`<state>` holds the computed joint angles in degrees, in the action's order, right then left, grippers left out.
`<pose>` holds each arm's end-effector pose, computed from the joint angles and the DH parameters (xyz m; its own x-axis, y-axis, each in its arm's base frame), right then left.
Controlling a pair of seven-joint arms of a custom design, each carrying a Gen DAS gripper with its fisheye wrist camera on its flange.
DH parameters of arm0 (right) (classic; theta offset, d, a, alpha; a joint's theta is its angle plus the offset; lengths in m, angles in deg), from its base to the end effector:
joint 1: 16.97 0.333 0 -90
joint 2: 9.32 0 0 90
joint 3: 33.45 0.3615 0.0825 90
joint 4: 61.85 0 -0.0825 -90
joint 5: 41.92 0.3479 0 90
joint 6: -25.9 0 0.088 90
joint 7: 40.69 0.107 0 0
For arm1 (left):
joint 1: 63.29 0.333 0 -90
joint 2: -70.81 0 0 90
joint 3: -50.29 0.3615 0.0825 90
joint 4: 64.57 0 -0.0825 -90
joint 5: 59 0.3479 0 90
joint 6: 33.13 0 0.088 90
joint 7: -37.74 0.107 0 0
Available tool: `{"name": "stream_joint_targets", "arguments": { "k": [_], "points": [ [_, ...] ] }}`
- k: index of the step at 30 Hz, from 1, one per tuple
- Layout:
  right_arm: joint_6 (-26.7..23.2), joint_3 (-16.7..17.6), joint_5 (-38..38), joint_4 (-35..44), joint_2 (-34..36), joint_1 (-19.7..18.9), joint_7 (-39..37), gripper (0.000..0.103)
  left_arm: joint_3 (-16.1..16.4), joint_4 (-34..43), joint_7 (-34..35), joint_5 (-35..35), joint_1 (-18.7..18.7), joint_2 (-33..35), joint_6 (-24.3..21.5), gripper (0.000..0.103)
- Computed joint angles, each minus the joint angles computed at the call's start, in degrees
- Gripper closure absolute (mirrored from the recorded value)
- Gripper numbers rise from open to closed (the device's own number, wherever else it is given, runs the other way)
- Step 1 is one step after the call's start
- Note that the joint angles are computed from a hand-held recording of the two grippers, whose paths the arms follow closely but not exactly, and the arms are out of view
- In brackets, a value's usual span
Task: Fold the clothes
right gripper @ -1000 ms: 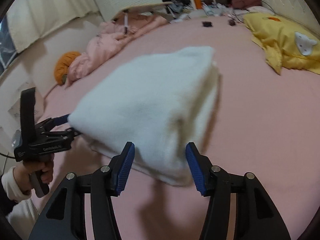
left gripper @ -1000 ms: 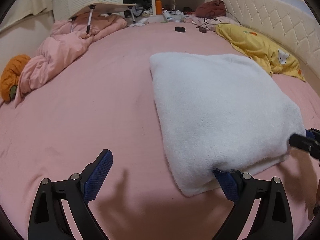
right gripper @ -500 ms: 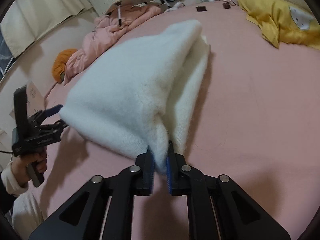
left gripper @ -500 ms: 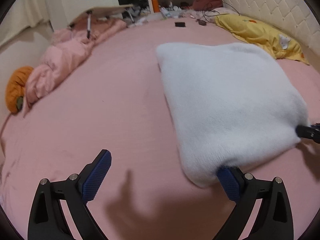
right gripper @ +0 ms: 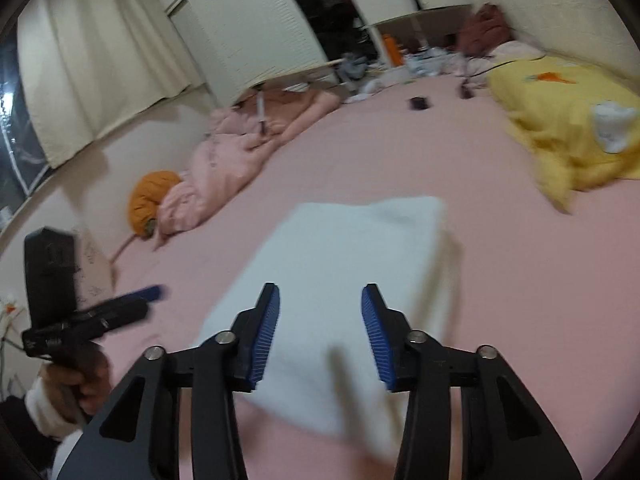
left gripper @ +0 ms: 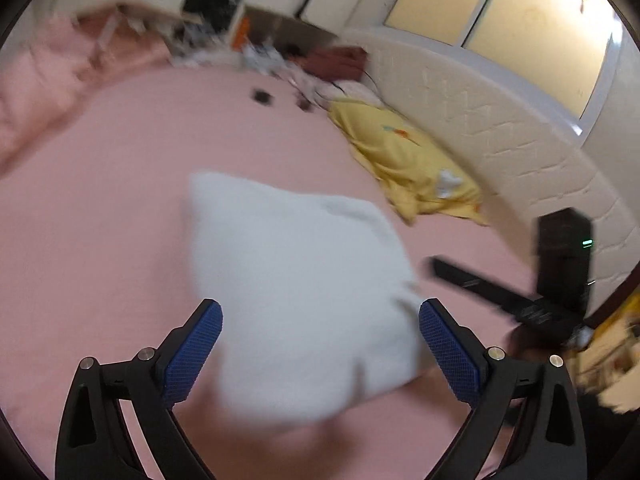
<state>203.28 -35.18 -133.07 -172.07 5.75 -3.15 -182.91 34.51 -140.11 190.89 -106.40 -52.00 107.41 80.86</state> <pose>0.5638 0.2073 0.4609 -0.1963 -0.8660 -0.4599 -0.5551 0.4847 -0.6759 0.7312 -0.0456 0.4531 -0.7421 -0.4853 0.4624 -0.6562 0.3857 -0.6485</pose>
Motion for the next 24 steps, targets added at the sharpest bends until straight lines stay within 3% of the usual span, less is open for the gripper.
{"name": "stream_joint_targets", "arguments": {
  "k": [1,2,3,4,5,7,9,10,11,12,13,14,15,17,19,22,24],
  "points": [
    [0.43,0.43,6.28,-0.58,1.17,-0.85,-5.09,0.075,-1.91,2.43,-3.73,2.36,0.67,2.48,-2.38,0.017],
    [-1.17,2.62,13.99,-1.80,1.89,-2.67,-12.18,0.076,-1.90,2.86,-5.34,2.44,0.46,3.41,-3.48,0.018],
    [-4.14,3.10,17.68,-2.85,2.58,-2.66,-15.74,0.087,-0.81,1.29,-3.18,-0.45,0.15,2.98,-3.45,0.018],
    [-5.84,1.58,17.36,-3.34,2.78,-1.11,-15.58,0.098,-1.72,-1.69,0.21,-2.61,1.22,1.90,-2.02,0.018],
    [-6.75,-1.94,13.02,-3.88,2.41,2.01,-11.41,0.098,-1.58,-2.85,1.31,-2.79,1.14,1.46,-1.63,0.019],
    [-8.01,-3.75,7.55,-3.87,2.41,3.86,-5.15,0.098,-0.18,-6.19,3.63,-0.76,-0.91,0.29,2.32,0.024],
    [-9.31,-2.45,12.27,-4.11,2.39,3.02,-11.34,0.098,0.23,-11.85,10.07,0.51,-2.64,-2.83,9.79,0.024],
    [-12.92,-1.58,17.17,-5.46,1.44,3.15,-17.13,0.097,0.55,-13.90,11.84,1.64,-3.65,-4.72,12.51,0.024],
    [-17.52,-0.54,21.65,-5.60,0.54,3.33,-20.96,0.097,0.62,-14.14,11.40,1.68,-3.72,-5.55,12.50,0.024],
    [-22.37,-1.50,23.37,-5.87,-1.11,5.03,-20.78,0.090,0.25,-13.80,10.92,0.27,-2.95,-6.04,11.43,0.024],
    [-24.03,-1.87,21.11,-5.90,-2.12,5.34,-18.09,0.090,-0.17,-12.89,10.50,-1.67,-1.88,-6.12,9.81,0.024],
    [-22.68,-2.56,16.88,-5.85,-2.78,5.08,-14.51,0.090,-0.45,-11.95,10.12,-3.31,-0.95,-6.03,7.93,0.024],
    [-18.21,-3.38,14.47,-4.61,-2.27,3.92,-14.05,0.090,-0.39,-11.80,10.07,-4.15,-0.75,-6.13,7.35,0.024],
    [-11.56,-1.73,19.91,-0.49,1.20,-0.27,-24.33,0.090,0.47,-11.79,9.93,-3.17,-1.78,-5.83,7.91,0.024],
    [-10.53,-0.52,27.23,4.12,5.63,-2.00,-36.65,0.090,1.60,-12.46,8.23,-1.18,-3.49,-4.87,10.29,0.025],
    [-11.69,4.74,42.12,8.70,12.51,-7.34,-51.34,0.090,0.27,-16.46,11.15,-5.09,-2.57,-5.35,15.26,0.025],
    [-13.47,3.40,44.11,10.00,15.34,-6.79,-54.19,0.096,0.01,-19.60,15.65,-5.09,-3.17,-7.02,19.08,0.025]
  ]
}}
